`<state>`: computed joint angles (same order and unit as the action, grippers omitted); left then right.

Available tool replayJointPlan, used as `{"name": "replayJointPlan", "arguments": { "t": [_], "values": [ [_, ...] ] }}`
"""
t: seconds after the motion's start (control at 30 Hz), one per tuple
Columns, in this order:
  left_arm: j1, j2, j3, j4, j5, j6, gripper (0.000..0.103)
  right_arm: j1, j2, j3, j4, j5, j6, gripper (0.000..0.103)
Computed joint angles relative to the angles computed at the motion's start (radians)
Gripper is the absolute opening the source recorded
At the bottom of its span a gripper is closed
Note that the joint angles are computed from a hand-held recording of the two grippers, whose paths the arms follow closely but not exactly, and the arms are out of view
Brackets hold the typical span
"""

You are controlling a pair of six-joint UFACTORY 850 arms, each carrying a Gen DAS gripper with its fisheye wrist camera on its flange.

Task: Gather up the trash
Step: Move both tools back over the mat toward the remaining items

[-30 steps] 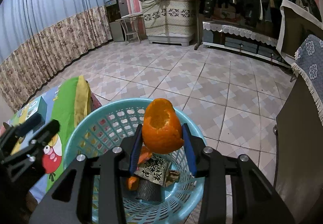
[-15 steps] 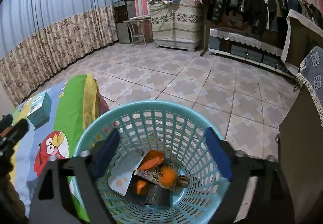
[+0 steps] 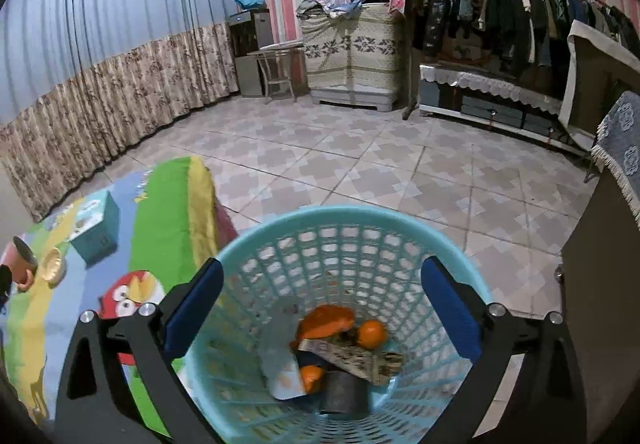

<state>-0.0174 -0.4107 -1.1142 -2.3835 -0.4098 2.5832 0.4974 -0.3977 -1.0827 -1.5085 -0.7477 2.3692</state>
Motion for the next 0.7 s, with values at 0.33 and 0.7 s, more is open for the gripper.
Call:
{"name": "replayJointPlan", "arguments": {
  "t": [0.33, 0.7],
  "values": [
    [0.149, -0.075, -0.107, -0.074, 0.068, 0.080, 0.097, 0.048, -0.104, -0.120, 0.041, -0.005, -0.115, 0.097],
    [0.234, -0.201, -0.282, -0.154, 0.136, 0.219, 0.098, 0.123, -0.214, -0.278, 0.081, -0.017, -0.283, 0.097]
  ]
}}
